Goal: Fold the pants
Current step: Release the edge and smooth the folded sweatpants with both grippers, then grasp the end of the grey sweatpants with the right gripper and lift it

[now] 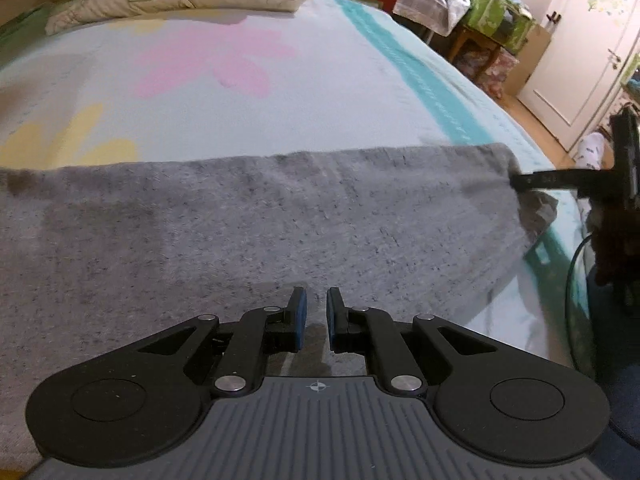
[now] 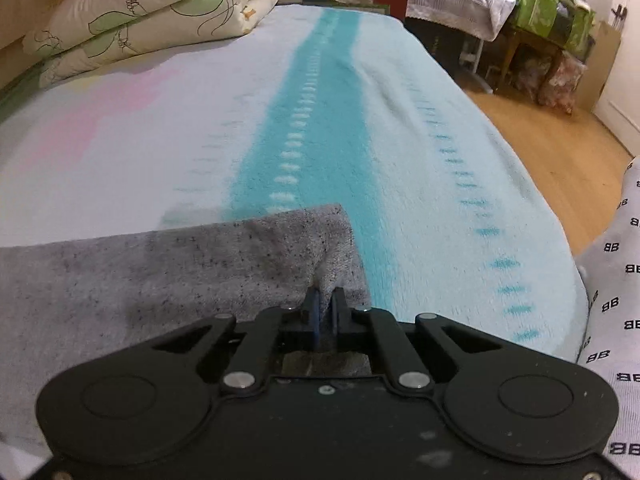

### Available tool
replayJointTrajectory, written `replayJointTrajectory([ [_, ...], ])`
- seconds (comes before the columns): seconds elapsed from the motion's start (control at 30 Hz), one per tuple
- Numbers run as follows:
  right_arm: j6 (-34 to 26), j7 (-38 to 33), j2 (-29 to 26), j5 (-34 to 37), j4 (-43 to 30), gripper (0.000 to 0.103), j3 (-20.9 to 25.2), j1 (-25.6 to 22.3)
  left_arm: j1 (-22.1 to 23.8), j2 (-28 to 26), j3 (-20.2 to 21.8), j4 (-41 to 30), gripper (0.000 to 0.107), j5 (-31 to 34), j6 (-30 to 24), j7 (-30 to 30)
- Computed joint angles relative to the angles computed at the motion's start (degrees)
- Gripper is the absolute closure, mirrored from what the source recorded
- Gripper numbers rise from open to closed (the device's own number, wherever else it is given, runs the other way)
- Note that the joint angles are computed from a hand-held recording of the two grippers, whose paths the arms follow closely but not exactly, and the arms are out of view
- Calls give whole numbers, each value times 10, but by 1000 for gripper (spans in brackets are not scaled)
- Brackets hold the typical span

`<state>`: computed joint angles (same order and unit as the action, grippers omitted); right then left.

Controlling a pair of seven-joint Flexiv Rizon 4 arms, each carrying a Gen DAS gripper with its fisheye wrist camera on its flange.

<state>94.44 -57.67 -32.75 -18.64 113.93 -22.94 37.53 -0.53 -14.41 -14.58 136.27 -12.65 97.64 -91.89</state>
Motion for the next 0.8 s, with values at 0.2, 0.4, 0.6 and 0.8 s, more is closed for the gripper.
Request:
replayJointTrajectory([
  [0.2,-17,71,57,36,29,74,7,0,-7,-7,7,-1,96,-13,-21,19],
  [0.4,-118,123,122,37,64,64,71,-30,29,-5,-33,11,96,-22,-9,23],
  [0.6,-113,165,103,76,57,61,156,-99,49,0,-52,14,96,-26,-14,31],
  [0.8,-38,214,70,50,50,57,158,-123,31,-1,-35,12,96,-23,-11,29],
])
